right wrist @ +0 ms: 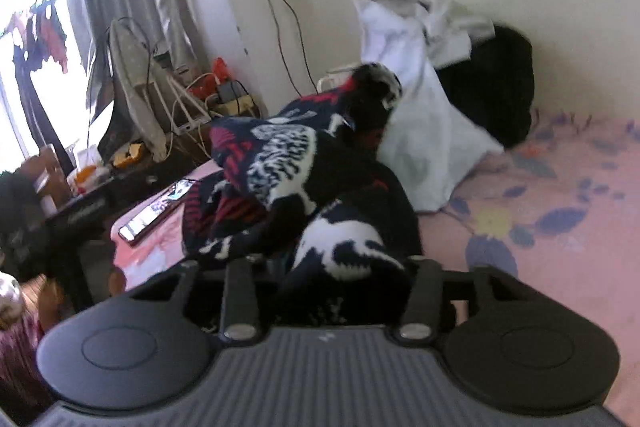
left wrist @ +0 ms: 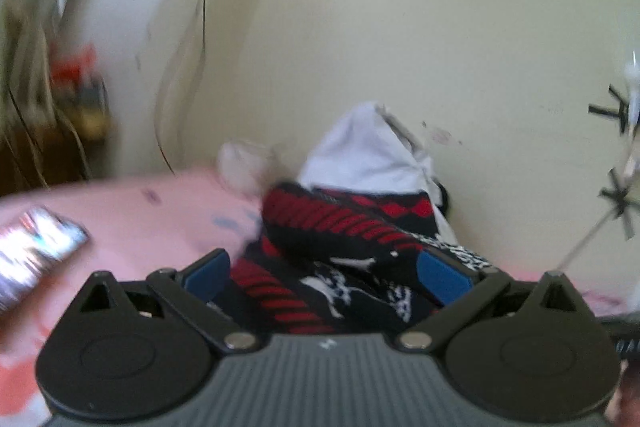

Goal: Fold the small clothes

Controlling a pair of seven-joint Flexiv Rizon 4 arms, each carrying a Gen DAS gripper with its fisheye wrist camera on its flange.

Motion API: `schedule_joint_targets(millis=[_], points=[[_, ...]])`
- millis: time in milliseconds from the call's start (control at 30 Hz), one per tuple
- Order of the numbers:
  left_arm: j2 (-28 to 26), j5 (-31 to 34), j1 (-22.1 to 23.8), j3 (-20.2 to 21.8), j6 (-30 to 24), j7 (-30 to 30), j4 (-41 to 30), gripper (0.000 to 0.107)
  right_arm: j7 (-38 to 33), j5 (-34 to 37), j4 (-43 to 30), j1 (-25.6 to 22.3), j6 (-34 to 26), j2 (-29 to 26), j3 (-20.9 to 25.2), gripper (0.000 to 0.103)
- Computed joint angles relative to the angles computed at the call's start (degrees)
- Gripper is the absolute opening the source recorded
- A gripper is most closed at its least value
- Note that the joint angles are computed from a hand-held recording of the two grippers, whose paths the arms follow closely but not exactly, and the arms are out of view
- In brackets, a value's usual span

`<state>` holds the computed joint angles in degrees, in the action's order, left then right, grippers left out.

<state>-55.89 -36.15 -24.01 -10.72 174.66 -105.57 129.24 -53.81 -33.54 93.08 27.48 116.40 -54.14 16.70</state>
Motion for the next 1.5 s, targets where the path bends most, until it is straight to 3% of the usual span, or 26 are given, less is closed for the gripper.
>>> schedule_joint_targets(millis=[100, 233, 267, 300, 367, 400, 433, 600, 700, 767, 867, 933, 1000, 1033, 1067, 1100, 1133, 1167, 1333, 1433, 1500], points=[[2.2, 10.7, 6.7, -0.6, -5.7, -6.5, 1.2, 0.103, -2.8, 3.1, 3.9, 2.5, 2.7, 3.2, -3.1, 0.026], [3.3, 20.6, 12.1, 0.2, -9.8, -12.9, -0.1, 0.102, -6.3, -5.9, 6.1, -1.5, 8.2, 3.3, 0.1, 0.026], [3.4, 21.9, 12.6, 0.4, -11.0, -13.4, -0.8, 0.092, -7.7, -9.2, 6.9, -2.3, 10.2, 3.4, 0.3, 0.027], [3.6, 21.9, 12.5, 0.6, -12.1, -13.4, -1.1, 0.067, -8.7, -12.3, 7.8, -2.6, 11.7, 3.8, 0.2, 0.029], [4.3, 18.9, 10.8, 1.2, -13.6, -12.7, -0.5, 0.034, -10.1, -13.7, 9.1, -1.4, 12.7, 4.9, -1.3, 0.036], [4.3, 19.7, 11.0, 1.5, -13.0, -13.4, 0.1, 0.02, -11.0, -12.8, 9.8, -0.6, 12.8, 5.5, -2.1, 0.041], [4.0, 21.2, 11.7, 1.7, -11.3, -15.1, 0.8, 0.016, -12.2, -10.7, 10.6, 0.6, 13.0, 6.0, -3.1, 0.044], [4.3, 20.3, 11.5, 2.7, -0.2, -20.1, 7.8, 0.012, -13.9, -1.1, 12.8, 2.7, 11.9, 7.6, -5.3, 0.07], [5.7, 19.0, 9.7, 2.7, 2.8, -19.3, 9.4, 0.012, -16.7, 5.3, 12.8, 4.1, 13.1, 8.8, -6.7, 0.073], [6.9, 18.3, 7.1, 2.7, 3.2, -15.9, 8.5, 0.012, -16.3, 5.6, 11.4, 2.9, 15.1, 8.3, -5.3, 0.076], [7.9, 20.5, 3.8, 2.1, 1.5, -9.6, 4.6, 0.012, -13.1, -0.1, 9.0, -0.1, 18.4, 6.6, -3.0, 0.082], [8.3, 22.2, 2.1, 1.4, -1.4, -5.3, 1.7, 0.012, -13.9, -1.1, 8.2, 1.5, 17.1, 6.7, -4.7, 0.083], [8.3, 24.7, 0.5, 1.0, -4.5, -0.9, -1.5, 0.012, -17.7, 2.5, 8.4, 5.1, 15.9, 7.1, -7.2, 0.082], [8.1, 25.7, -0.3, 0.8, -5.6, 1.2, -2.9, 0.012, -19.7, 5.6, 8.2, 7.1, 15.5, 7.0, -8.3, 0.08], [8.1, 26.3, -1.3, 0.7, -7.0, 3.6, -4.1, 0.012, -22.0, 10.3, 8.0, 9.7, 15.3, 7.1, -9.9, 0.068], [8.1, 26.6, -2.1, 0.4, -8.1, 5.6, -4.9, 0.012, -23.3, 14.2, 7.6, 11.4, 14.0, 7.3, -11.0, 0.037], [8.3, 26.2, -2.8, 0.2, -8.8, 7.2, -5.3, 0.012, -24.1, 17.7, 7.4, 12.8, 13.1, 7.8, -11.7, 0.022], [8.1, 26.3, -3.4, 0.1, -9.0, 8.5, -6.0, 0.012, -24.3, 20.7, 7.4, 13.2, 12.9, 8.1, -12.0, 0.015], [7.0, 30.8, -2.5, -1.0, -6.9, 9.9, -7.5, 0.027, -31.5, 45.0, 9.8, 20.8, 16.6, 12.4, -19.8, 0.0], [6.1, 29.2, -2.2, -1.4, -6.3, 10.4, -6.4, 0.027, -31.7, 59.3, 12.7, 19.7, 23.1, 16.4, -19.8, 0.0], [5.5, 28.1, -1.1, -1.9, -7.6, 9.4, -5.4, 0.029, -30.0, 65.8, 16.7, 16.5, 25.3, 20.1, -18.1, 0.0]])
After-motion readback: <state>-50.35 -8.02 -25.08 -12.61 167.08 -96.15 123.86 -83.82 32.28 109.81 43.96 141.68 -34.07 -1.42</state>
